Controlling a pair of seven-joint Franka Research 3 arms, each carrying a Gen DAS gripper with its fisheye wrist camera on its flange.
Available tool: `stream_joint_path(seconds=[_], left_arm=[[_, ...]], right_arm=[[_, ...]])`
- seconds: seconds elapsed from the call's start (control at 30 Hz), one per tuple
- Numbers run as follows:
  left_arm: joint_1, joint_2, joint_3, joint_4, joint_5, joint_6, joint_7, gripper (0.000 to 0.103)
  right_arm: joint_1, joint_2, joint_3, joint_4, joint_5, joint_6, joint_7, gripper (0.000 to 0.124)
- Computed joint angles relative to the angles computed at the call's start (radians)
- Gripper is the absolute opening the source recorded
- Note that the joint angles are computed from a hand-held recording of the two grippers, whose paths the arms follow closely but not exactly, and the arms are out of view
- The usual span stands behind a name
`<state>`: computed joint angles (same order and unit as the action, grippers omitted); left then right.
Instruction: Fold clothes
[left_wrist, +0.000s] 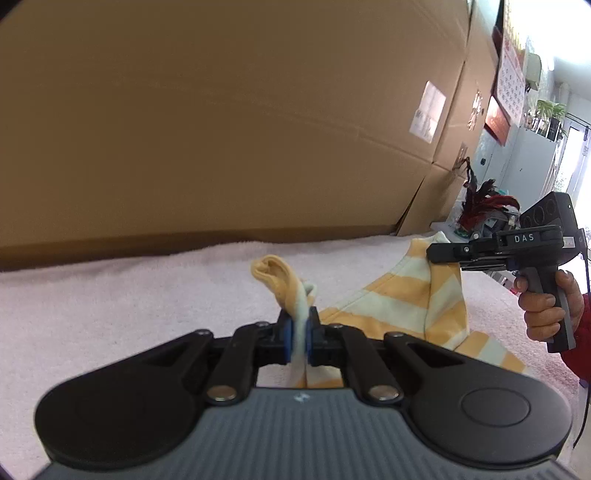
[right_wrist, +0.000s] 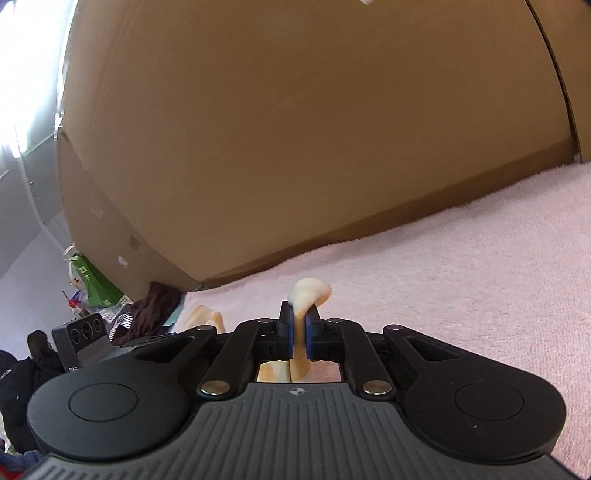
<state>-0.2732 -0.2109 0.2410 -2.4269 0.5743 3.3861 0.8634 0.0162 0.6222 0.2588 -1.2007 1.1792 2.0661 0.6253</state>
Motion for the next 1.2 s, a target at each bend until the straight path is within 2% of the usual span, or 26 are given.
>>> stream_joint_path(seconds=[0.13, 0.23, 0.33, 0.43, 0.53, 0.6, 0.73, 0.87, 0.97, 1.1, 1.13, 1.2], left_arm=[[0.171, -0.107, -0.190, -0.083, -0.078, 0.041, 0.047, 0.003], [0.209, -0.199, -0.252, -0.157, -0.112, 0.047, 0.074, 0.003], [0.219, -0.272, -0.281, -0.245, -0.143, 0.113, 0.091, 0.004], [0.200, -0.331, -0.287, -0.319, -0.140, 0.149, 0.111, 0.004], [0.169, -0.387, -0.285, -0.382, -0.118, 0.147, 0.141, 0.004], [0.122, -0.433, -0.258, -0.420, -0.083, 0.117, 0.164, 0.004], [0.088, -0.481, -0.275, -0.447, -0.063, 0.039, 0.232, 0.007], [0.070, -0.491, -0.296, -0.434, -0.077, -0.062, 0.304, 0.012], [-0.023, -0.527, -0.224, -0.432, -0.081, -0.178, 0.388, 0.016], [-0.153, -0.636, -0.124, -0.439, -0.119, -0.341, 0.524, 0.019], [-0.177, -0.668, -0.105, -0.443, -0.138, -0.366, 0.547, 0.020], [-0.167, -0.702, -0.113, -0.453, -0.165, -0.325, 0.554, 0.028]], right_arm=[[-0.053, -0.091, 0.012, -0.100, 0.075, -0.079, -0.085, 0.007], [-0.077, -0.168, -0.011, -0.189, 0.128, -0.152, -0.158, 0.007], [-0.093, -0.225, -0.045, -0.260, 0.159, -0.242, -0.216, 0.007], [-0.091, -0.272, -0.088, -0.319, 0.153, -0.309, -0.275, 0.007], [-0.082, -0.292, -0.129, -0.346, 0.123, -0.365, -0.319, 0.007], [-0.075, -0.302, -0.150, -0.359, 0.092, -0.386, -0.343, 0.007], [-0.055, -0.321, -0.182, -0.373, -0.004, -0.384, -0.383, 0.008], [-0.029, -0.362, -0.196, -0.418, -0.080, -0.354, -0.410, 0.009], [-0.008, -0.412, -0.205, -0.482, -0.101, -0.298, -0.458, 0.009], [0.020, -0.482, -0.215, -0.565, -0.093, -0.210, -0.551, 0.010], [0.028, -0.502, -0.218, -0.586, -0.093, -0.186, -0.580, 0.011], [0.047, -0.538, -0.222, -0.628, -0.100, -0.143, -0.637, 0.014]])
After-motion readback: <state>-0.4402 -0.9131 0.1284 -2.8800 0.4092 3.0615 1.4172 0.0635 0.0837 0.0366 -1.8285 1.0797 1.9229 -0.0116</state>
